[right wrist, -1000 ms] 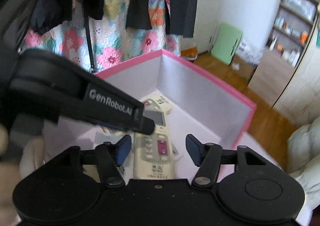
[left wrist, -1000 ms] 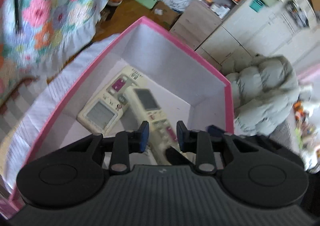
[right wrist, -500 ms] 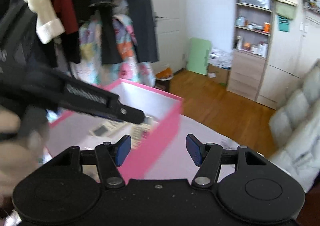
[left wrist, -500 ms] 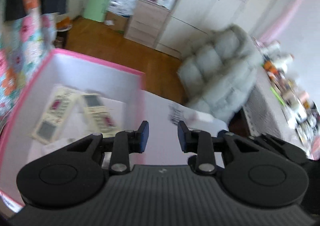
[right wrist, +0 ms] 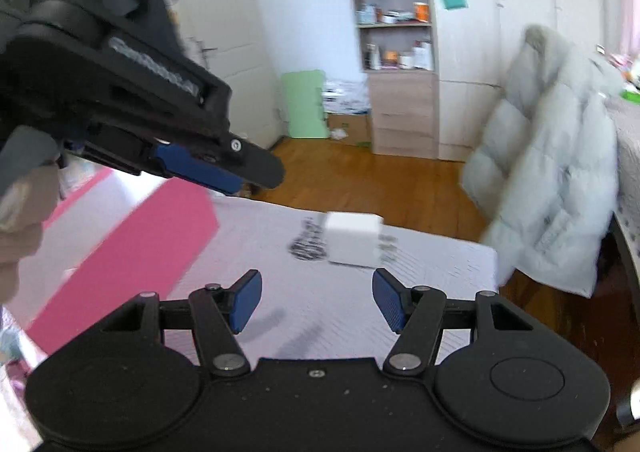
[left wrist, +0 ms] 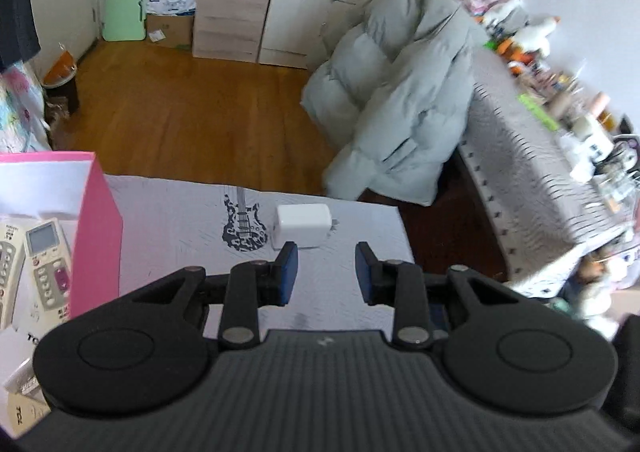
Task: Organize rigid objects
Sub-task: 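Move both open grippers back toward the white charger block on the sheet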
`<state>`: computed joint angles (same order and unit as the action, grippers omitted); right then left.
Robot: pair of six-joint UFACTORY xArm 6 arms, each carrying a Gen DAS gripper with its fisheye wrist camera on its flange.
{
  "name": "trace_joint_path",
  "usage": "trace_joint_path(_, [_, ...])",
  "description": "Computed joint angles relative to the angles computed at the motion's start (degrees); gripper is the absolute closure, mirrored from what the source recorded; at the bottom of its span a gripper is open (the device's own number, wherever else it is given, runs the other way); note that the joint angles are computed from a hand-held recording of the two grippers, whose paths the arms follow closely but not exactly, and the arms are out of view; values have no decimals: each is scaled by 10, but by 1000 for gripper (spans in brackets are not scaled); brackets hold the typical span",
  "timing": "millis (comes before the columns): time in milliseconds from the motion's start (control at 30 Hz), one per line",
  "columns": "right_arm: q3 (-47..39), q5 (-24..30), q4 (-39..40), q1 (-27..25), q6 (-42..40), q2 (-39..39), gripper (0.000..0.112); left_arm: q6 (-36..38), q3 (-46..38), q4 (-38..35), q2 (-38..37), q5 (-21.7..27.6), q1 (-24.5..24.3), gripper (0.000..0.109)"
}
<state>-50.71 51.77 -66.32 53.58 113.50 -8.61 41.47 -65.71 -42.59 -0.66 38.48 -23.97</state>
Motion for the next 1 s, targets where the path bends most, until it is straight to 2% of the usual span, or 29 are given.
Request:
trace_joint_path(67, [-20, 55, 8, 15, 8, 22, 48, -7, -11, -21, 20, 18, 1, 79])
trace_joint_path(100, [-11, 57, 2, 19, 21, 17, 48, -9, -14, -32, 31, 13, -3, 79])
trace_joint_path(233, [26, -27, -26, -17, 68, 6, 48, -21, -24, -32, 69, -59, -32, 79])
trace_joint_path(400, [34, -77, -43, -53, 97, 23, 52, -72, -94, 11, 150, -91, -50, 80])
trace_joint_path(533, [40, -117, -98, -80, 159, 36, 62, -157, -184, 77, 228, -86, -56, 80])
trace_joint_path(633, [23, -109, -92, -90, 140, 60, 63, -202, -244, 112, 274, -53, -57, 80])
trace_joint_path(767, [25, -135, -98, -105, 138, 63, 63, -246, -256, 158, 298, -56, -57, 80])
trace_joint_path(867, [31, -177, -122, -123, 167, 66, 63, -213, -237, 96, 290, -45, -48, 78])
trace_joint_path(933, [39, -221, -168, -137, 230, 66, 63, -194, -217, 65, 278, -37, -42, 78])
trace_joint_path(1000, [41, -238, -199, -142, 276, 70, 63, -164, -205, 21, 268, -10, -32, 78])
